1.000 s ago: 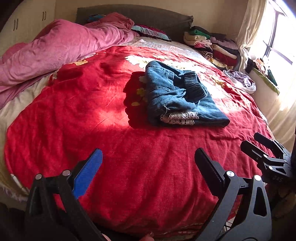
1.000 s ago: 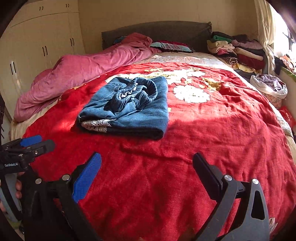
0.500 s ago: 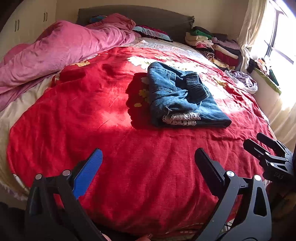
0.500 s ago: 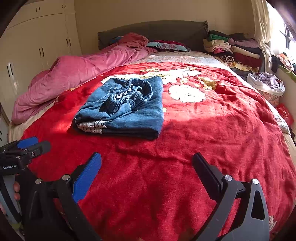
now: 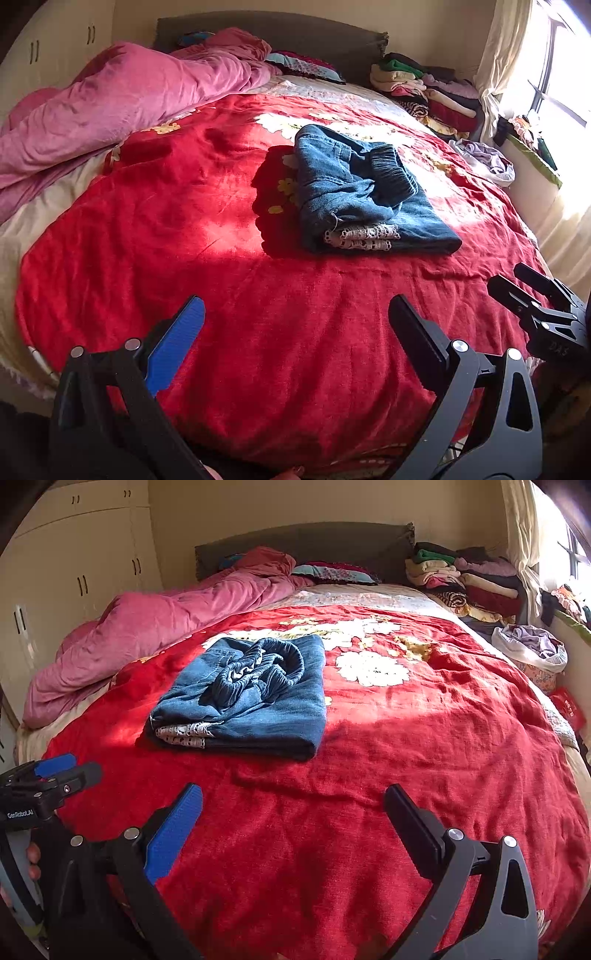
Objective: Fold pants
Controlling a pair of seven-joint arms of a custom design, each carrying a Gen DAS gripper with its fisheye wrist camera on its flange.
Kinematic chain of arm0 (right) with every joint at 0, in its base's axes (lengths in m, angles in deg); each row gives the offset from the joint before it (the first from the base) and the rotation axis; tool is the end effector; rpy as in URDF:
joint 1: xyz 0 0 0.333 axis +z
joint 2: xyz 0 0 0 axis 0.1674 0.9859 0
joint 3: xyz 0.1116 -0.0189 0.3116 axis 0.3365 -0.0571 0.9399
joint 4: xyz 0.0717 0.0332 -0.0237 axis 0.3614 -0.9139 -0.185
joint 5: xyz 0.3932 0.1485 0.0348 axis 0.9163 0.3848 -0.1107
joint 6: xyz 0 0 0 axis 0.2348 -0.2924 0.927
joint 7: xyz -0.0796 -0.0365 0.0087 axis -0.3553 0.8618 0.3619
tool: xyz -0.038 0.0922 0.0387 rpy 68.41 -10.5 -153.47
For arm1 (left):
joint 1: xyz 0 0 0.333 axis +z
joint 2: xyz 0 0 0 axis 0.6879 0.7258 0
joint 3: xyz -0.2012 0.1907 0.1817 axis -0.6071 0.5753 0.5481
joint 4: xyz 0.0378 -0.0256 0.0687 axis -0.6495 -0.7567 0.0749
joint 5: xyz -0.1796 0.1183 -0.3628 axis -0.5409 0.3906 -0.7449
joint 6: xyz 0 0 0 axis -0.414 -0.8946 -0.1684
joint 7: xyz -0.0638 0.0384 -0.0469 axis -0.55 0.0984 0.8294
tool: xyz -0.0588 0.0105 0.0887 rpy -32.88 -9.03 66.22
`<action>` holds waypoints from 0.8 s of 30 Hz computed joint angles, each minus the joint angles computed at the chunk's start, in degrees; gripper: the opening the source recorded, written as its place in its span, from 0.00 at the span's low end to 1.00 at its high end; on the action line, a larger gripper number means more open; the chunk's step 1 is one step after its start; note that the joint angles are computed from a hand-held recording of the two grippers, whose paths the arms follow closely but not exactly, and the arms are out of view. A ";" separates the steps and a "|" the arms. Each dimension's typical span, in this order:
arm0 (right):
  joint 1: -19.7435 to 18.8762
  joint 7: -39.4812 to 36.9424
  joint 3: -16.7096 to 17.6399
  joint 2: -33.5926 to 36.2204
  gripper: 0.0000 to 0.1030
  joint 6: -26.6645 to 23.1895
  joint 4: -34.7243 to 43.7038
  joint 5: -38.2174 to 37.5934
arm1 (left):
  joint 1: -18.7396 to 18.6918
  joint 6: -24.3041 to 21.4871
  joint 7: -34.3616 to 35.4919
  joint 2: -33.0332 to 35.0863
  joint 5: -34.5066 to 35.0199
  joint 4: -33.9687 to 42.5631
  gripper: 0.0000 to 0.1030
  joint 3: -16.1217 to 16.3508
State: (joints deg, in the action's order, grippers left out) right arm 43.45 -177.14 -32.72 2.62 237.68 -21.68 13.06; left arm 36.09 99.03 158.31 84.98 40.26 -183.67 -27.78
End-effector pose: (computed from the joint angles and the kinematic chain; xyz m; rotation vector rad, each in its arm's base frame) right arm 0.5796 0.4137 0.3775 -1.5088 1.8630 -0.7504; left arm 0.6420 -0.3514 0.3869 -1.5178 2.2019 -1.0388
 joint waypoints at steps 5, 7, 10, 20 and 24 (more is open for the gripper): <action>0.05 0.19 -0.07 -0.04 0.96 0.01 -0.06 -0.22 | 0.23 -0.12 0.25 0.00 -0.15 0.03 0.91 -0.15; 0.05 0.20 -0.03 -0.12 0.96 -0.16 -0.12 -0.17 | 0.03 -0.11 0.15 0.00 -0.08 0.07 0.91 0.04; 0.03 0.52 0.00 -0.30 0.96 -0.15 -0.29 -0.22 | 0.09 -0.13 0.23 -0.04 -0.14 0.03 0.91 0.00; -0.14 0.15 0.21 -0.35 0.96 -0.23 -0.34 -0.03 | 0.08 -0.14 0.32 -0.04 -0.23 0.02 0.91 -0.05; 0.00 0.16 0.18 -0.23 0.96 -0.50 -0.15 0.05 | 0.03 -0.06 0.28 -0.09 -0.22 -0.03 0.91 0.01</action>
